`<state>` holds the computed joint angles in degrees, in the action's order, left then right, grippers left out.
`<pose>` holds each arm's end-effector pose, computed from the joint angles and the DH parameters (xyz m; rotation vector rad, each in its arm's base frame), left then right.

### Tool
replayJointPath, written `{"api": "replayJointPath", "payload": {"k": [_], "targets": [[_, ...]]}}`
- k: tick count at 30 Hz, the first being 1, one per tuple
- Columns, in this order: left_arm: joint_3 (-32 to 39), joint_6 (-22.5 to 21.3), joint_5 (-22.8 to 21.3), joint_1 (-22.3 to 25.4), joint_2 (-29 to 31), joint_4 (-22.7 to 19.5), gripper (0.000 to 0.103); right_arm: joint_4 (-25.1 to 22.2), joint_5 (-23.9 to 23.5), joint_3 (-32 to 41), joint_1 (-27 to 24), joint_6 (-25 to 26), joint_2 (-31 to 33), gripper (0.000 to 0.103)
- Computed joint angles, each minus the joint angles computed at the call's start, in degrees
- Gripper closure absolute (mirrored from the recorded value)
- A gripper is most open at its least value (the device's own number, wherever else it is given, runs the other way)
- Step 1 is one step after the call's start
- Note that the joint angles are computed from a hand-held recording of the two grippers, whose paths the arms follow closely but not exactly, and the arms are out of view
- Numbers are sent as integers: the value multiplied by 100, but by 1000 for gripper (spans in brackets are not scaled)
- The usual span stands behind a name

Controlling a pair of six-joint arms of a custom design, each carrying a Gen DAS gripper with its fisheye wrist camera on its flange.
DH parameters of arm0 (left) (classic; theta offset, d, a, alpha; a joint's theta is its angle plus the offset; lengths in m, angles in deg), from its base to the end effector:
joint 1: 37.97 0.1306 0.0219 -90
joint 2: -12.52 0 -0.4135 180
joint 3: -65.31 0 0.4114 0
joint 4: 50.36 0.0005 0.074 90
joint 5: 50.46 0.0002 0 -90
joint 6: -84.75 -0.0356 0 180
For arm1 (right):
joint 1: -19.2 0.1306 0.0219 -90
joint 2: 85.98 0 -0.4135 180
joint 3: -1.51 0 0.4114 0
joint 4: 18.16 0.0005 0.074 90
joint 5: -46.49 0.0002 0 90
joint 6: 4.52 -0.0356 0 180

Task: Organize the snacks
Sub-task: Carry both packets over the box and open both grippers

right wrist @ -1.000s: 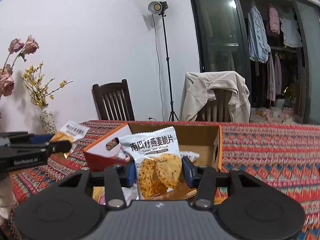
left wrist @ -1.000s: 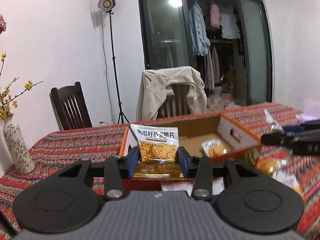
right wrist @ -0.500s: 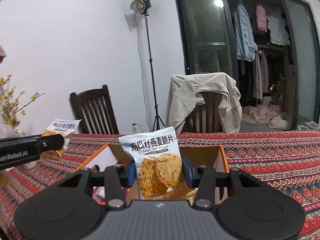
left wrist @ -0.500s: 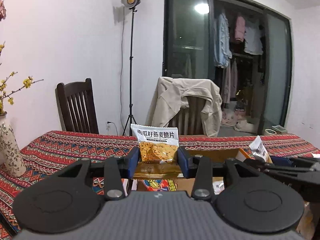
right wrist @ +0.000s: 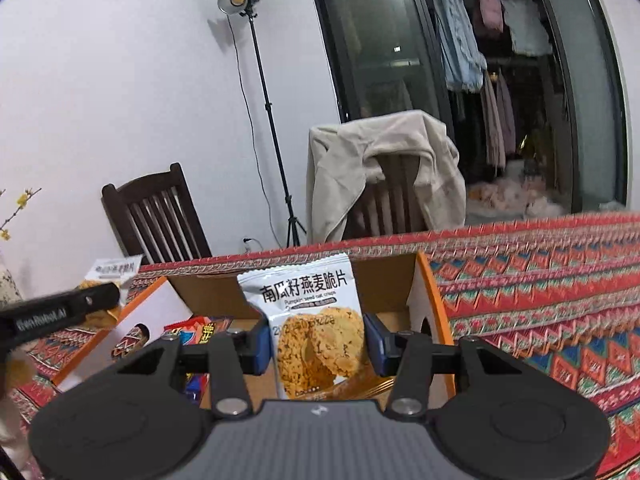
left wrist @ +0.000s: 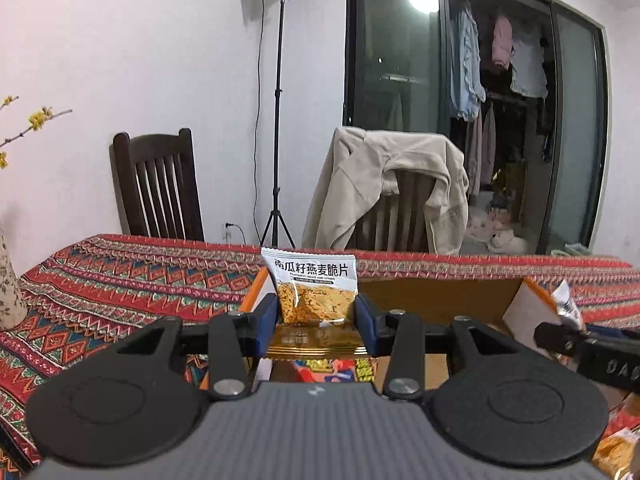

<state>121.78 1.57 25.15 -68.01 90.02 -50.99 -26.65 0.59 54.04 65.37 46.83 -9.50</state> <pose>0.3653 -0.2016 0.3464 0.2268 1.9275 -0.1834 0.2849 0.2603 0.3121 0.3006 1.9457 0.1372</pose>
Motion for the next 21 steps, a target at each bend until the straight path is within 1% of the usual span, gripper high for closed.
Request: {"api": "replayJointPath", "payload": {"k": [4, 5, 6, 7, 8, 9, 10, 11, 12, 14, 21], "targets": [[-44, 32, 139, 55, 68, 6, 60, -81, 1, 21, 34, 19, 79, 57], [-57, 34, 152, 59, 58, 11, 60, -75, -35, 29, 23, 45, 94, 54], [-88, 13, 151, 59, 42, 55, 58, -90, -33, 40, 28, 59, 112, 55], [-128, -5, 159, 58, 11, 107, 51, -107, -20, 42, 32, 60, 113, 51], [-153, -5, 173, 64, -13, 158, 44, -125, -21, 42, 27, 47, 103, 41], [-195, 22, 125, 59, -48, 228, 25, -121, 10, 37, 40, 25, 101, 29], [-210, 47, 52, 56, -24, 331, 9, -106, 65, 26, 50, 3, 97, 22], [-256, 69, -56, 31, -46, 444, 2, -111, 110, 21, 65, -14, 86, 13], [-316, 89, -104, 25, -74, 585, 0, -102, 130, 16, 70, -15, 80, 7], [-308, 128, -25, 42, -99, 594, 0, -132, 178, 10, 96, -52, 62, 0], [-292, 177, -41, 32, -133, 507, 0, -236, 286, 39, 123, -78, 69, 0]]}}
